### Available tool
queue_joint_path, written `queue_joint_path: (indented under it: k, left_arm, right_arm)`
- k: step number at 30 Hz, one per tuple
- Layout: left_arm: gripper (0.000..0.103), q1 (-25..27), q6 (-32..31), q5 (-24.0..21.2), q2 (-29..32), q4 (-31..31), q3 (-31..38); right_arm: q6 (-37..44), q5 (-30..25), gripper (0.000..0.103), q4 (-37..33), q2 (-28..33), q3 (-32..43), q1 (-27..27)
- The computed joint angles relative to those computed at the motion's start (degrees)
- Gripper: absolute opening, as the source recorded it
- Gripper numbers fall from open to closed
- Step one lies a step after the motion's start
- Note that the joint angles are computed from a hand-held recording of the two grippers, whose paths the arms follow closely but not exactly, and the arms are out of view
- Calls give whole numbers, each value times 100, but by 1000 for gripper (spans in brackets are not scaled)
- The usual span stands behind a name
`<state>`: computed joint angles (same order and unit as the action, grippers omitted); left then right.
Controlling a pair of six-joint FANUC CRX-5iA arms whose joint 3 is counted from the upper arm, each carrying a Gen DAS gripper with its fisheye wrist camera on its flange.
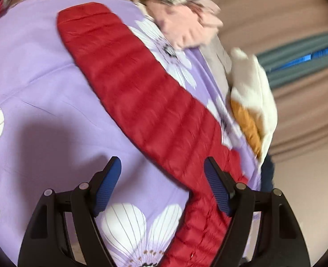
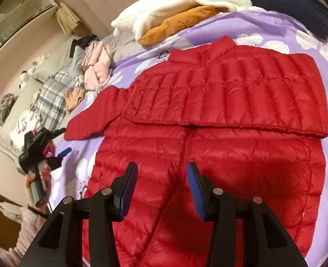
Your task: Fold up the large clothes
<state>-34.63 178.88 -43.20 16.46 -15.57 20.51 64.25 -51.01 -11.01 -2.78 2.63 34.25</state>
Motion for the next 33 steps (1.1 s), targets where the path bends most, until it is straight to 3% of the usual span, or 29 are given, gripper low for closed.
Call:
queue_joint_path:
  k: [3, 8, 15, 27, 28, 30, 31, 33]
  left_arm:
    - [77, 150, 613, 647, -287, -127, -584]
    - [77, 355, 1211, 1243, -412, -170, -1001]
    - [77, 631, 1389, 1438, -294, -53, -1076]
    - [73, 999, 1183, 1230, -31, 34, -790]
    - [67, 998, 1169, 1168, -15, 39, -755]
    - [42, 1008, 1059, 939, 58, 108, -632]
    - [23, 1064, 886, 921, 102, 319, -649]
    - [19, 1102, 828, 957, 108, 465, -730]
  right_arm:
    - [-52, -1, 46, 87, -16, -18, 52]
    - [-147, -22, 46, 309, 18, -69, 119]
    - [-129, -142, 46, 282, 175, 32, 32]
    - [-134, -441, 46, 325, 476, 276, 38]
    - [-140, -451, 46, 339, 491, 286, 48]
    - [-140, -476, 46, 370, 522, 309, 72]
    - [-142, -496, 46, 392, 540, 331, 85]
    - [-136, -526, 46, 433, 558, 349, 112]
